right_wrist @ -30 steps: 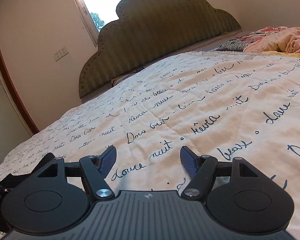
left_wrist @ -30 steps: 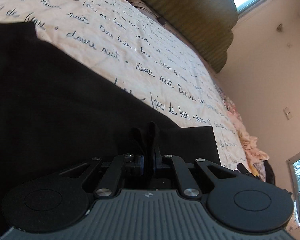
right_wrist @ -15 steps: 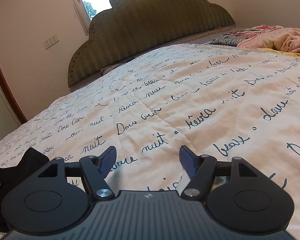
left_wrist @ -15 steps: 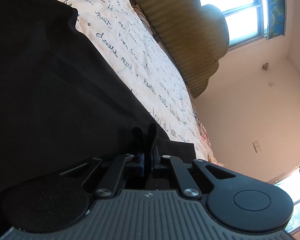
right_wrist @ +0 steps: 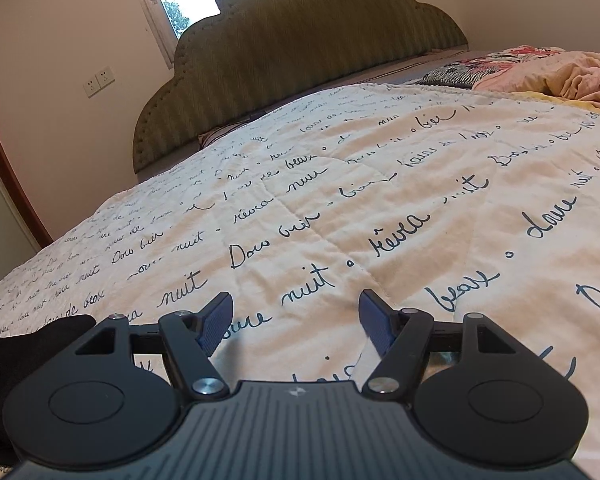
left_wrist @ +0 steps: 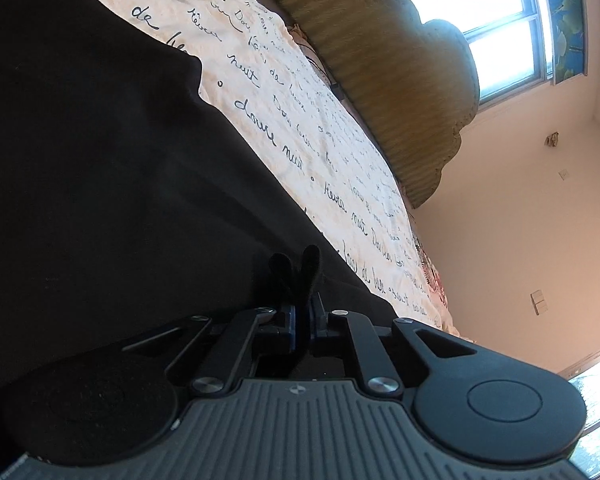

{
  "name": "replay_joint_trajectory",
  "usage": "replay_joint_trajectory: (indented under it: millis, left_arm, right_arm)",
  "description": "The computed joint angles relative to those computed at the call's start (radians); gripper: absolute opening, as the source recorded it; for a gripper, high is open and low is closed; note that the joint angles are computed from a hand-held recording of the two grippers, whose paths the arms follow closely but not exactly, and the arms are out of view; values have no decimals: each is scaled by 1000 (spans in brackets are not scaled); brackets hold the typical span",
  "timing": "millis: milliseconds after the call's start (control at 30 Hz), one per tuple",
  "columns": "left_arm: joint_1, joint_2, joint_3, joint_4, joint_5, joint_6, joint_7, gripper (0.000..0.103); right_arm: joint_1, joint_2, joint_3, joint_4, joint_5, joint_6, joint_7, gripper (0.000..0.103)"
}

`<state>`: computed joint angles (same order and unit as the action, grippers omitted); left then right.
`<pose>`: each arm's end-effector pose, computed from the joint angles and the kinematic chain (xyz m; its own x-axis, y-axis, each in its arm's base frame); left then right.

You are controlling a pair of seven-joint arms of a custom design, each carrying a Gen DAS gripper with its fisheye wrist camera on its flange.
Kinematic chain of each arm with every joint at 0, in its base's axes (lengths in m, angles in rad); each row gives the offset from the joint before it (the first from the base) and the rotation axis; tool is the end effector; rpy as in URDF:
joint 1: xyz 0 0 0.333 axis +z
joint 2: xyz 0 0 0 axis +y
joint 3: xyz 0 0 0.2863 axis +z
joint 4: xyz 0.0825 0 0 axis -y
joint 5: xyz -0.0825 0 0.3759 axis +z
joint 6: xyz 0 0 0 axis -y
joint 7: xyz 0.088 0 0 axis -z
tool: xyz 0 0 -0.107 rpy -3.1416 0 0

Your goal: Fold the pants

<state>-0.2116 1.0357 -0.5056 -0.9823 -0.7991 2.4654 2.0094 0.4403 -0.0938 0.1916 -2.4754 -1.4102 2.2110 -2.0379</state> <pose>0.6952 -0.3781 0.3104 -0.3527 -0.4772 0.8049 -0.9209 0.0243 -0.3891 0.3933 0.2462 0.3088 -0.6660 -0.6470 -0.3713 -0.1580 0.6088 -0.7774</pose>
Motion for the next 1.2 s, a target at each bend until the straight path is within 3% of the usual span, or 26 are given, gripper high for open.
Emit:
replay_joint_trajectory:
  millis: [133, 233, 300, 467, 567, 633, 700, 767, 933, 1100, 1133, 1167, 1200]
  left_arm:
    - [17, -31, 17, -27, 12, -15, -33, 18]
    - [60, -168, 4, -218, -28, 124, 65, 25]
    - [107, -240, -16, -321, -73, 156, 119, 27]
    - [167, -326, -20, -449, -182, 79, 153, 29]
    - [150, -346, -12, -484, -215, 73, 208, 29]
    - [139, -358, -19, -515, -259, 122, 286, 36]
    - [148, -357, -45, -536, -335, 164, 390, 39]
    - [158, -349, -54, -540, -390, 155, 450, 41]
    - [172, -347, -53, -552, -499, 106, 568, 51]
    - [161, -367, -31, -571, -558, 65, 629, 64]
    - [159, -374, -25, -578, -565, 61, 638, 64]
    - [154, -376, -19, -580, -571, 60, 639, 64]
    - [155, -383, -14, -587, -578, 53, 638, 64]
  right_arm:
    - [2, -4, 2, -5, -8, -4, 14, 69]
    - [3, -7, 5, -9, -16, -11, 26, 69]
    - [5, -8, 6, -11, -23, -16, 35, 69]
    - [10, 5, 7, 11, 16, -28, -19, 69]
    - [47, 60, 36, 104, 101, -160, -190, 70]
    - [90, 82, 56, 155, 60, -210, -231, 71]
    - [120, 89, 61, 181, -44, -154, -236, 79]
    - [145, 136, 61, 249, -86, -115, -348, 82]
    - [180, 238, 20, 367, -57, -17, -515, 82]
    - [202, 303, -17, 437, 34, -9, -626, 81]
    - [207, 315, -24, 452, 43, -12, -651, 76]
    - [214, 330, -29, 469, 59, -24, -675, 62]
    - [217, 343, -35, 486, 76, -27, -701, 55]
